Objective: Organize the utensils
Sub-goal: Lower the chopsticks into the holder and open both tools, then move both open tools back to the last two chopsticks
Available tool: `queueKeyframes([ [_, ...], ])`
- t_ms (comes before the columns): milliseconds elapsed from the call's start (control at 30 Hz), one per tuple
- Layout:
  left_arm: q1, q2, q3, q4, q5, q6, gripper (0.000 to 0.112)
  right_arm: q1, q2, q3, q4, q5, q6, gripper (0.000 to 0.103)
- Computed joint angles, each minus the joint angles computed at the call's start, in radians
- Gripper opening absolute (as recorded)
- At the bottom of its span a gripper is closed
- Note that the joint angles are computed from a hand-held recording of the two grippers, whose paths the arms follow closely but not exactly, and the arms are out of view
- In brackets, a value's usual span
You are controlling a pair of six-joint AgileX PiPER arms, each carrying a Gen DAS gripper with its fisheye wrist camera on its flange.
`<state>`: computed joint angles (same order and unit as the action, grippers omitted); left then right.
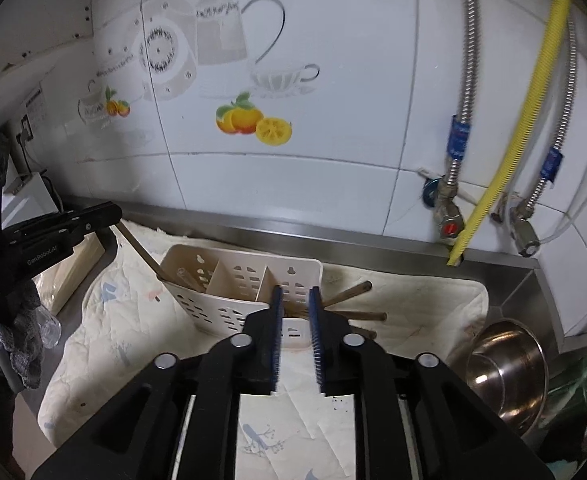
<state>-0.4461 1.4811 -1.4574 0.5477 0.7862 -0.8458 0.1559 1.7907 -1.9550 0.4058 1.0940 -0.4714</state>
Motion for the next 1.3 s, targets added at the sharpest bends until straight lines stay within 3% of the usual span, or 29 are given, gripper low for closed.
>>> queueKeyframes([
  [200, -0.083, -0.096, 0.089, 0.114, 0.019, -0.122, 0.022, -0.012, -0.210, 0.314, 0.064, -0.180, -0.113, 0.021],
  [267, -0.122, -0.131, 0.126, 0.155, 0.035, -0.176, 0.031, -0.018, -0.279, 0.427, 0.113, -0.222, -0.170, 0.022],
  [600, -0.383, -0.268, 0.356, 0.383, 0.141, -0.497, 0.047, 0.015, -0.524, 0.941, 0.259, -0.419, -0.399, 0.022],
  [933, -0.528, -0.308, 0.546, 0.460, 0.204, -0.735, 0.070, -0.023, -0.585, 1.206, 0.432, -0.458, -0.563, 0.025],
  [1300, -0.592, -0.309, 0.697, 0.463, 0.200, -0.941, 0.073, 0.019, -0.533, 1.387, 0.571, -0.581, -0.699, 0.024],
])
